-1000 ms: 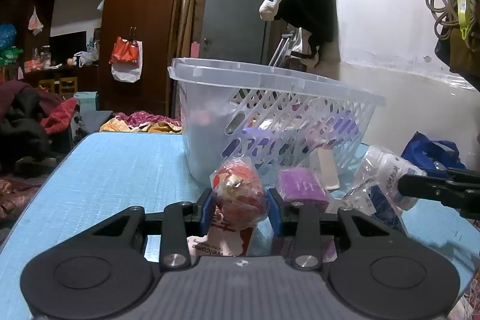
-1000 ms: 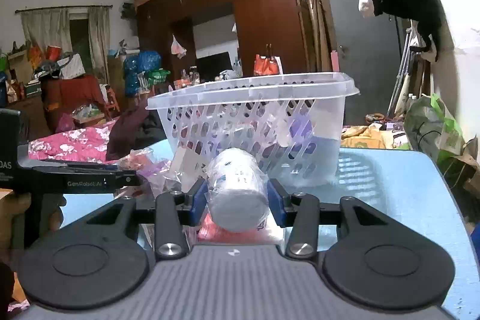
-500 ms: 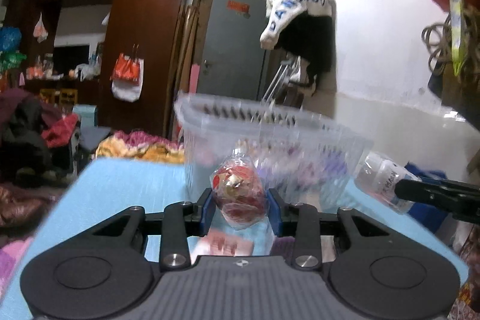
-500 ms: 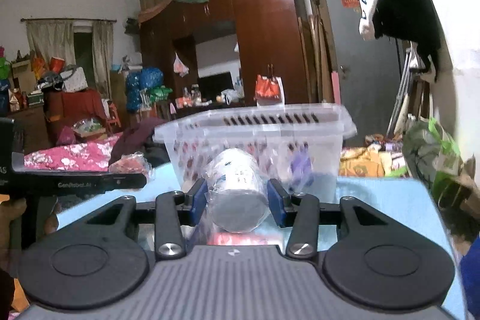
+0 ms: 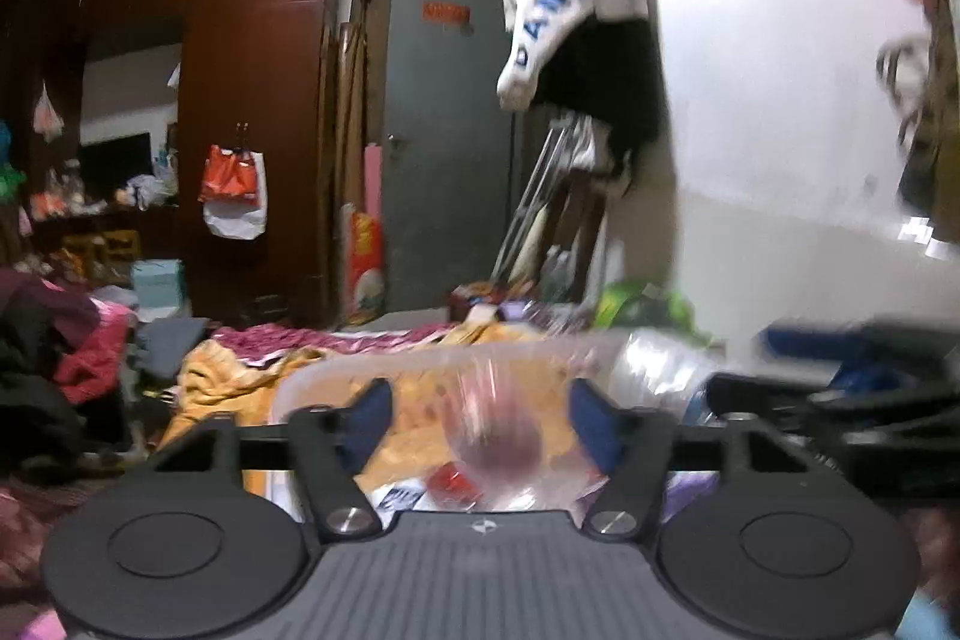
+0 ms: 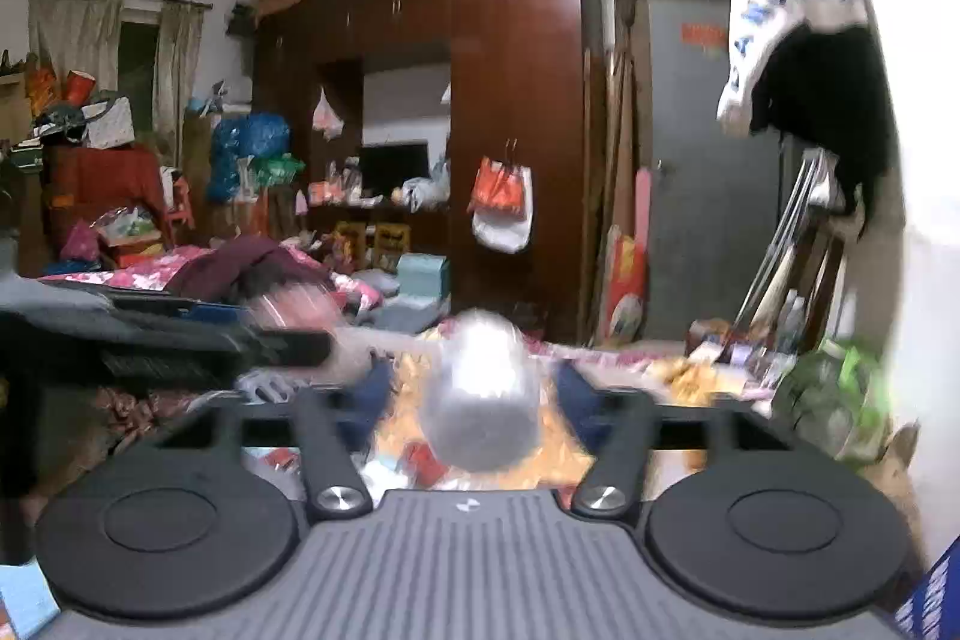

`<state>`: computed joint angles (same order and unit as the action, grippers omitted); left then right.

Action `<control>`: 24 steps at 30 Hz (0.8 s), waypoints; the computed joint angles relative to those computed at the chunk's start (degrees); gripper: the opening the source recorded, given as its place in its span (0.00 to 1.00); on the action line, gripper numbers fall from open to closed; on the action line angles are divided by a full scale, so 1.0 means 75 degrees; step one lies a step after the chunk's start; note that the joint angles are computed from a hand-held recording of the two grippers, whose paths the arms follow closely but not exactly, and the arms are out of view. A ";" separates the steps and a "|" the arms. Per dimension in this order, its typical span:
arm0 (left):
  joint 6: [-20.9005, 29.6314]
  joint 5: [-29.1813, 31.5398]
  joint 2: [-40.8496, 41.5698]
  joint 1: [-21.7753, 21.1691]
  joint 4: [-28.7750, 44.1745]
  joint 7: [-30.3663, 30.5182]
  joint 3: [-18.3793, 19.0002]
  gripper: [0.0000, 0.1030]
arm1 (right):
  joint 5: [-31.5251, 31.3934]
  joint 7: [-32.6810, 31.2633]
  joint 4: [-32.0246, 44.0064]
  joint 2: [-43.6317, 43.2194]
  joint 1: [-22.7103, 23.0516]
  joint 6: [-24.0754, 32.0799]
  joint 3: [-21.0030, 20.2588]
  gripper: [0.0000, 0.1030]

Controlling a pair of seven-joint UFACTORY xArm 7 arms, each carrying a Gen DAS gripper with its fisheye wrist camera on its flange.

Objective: Organize objects
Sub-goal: 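Carry the white roll and red ball over the basket and open both tools, then grasp the white paper-wrapped pack with the right tool while the left tool grasps the 'Welcome' tissue pack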

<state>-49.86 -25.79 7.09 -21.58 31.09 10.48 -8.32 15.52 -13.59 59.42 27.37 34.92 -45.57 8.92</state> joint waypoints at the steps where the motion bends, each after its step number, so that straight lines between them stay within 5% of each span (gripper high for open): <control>1: -0.0284 0.0131 0.0087 0.0106 -0.0171 -0.0103 -0.0111 0.68 | 0.0148 -0.0043 -0.0167 0.0005 0.0085 -0.0269 -0.0014 0.91; 6: -0.2440 0.1644 -0.0042 0.0389 -0.2134 -0.1822 0.0017 0.79 | 0.0061 0.0404 -0.2181 -0.0305 0.0078 -0.2247 0.0321 1.00; 11: -0.4802 0.0489 0.1445 -0.0122 -0.3134 -0.2321 -0.0262 0.79 | 0.0139 0.1346 -0.3478 0.0590 0.0359 -0.4075 0.0769 1.00; 15: -0.4773 0.0190 0.1986 -0.0272 -0.3189 -0.2465 -0.0194 0.79 | 0.0290 0.1872 -0.3381 0.1227 0.0644 -0.4554 0.0914 1.00; 24: -0.3747 -0.0103 0.1848 -0.0502 -0.3006 -0.1930 -0.0155 0.79 | 0.1237 0.1626 -0.2697 0.1684 0.1271 -0.3862 0.0867 1.00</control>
<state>-77.97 -26.57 20.95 -25.35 8.54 -3.99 -9.48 24.80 -1.39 39.19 40.00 44.45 -74.53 15.42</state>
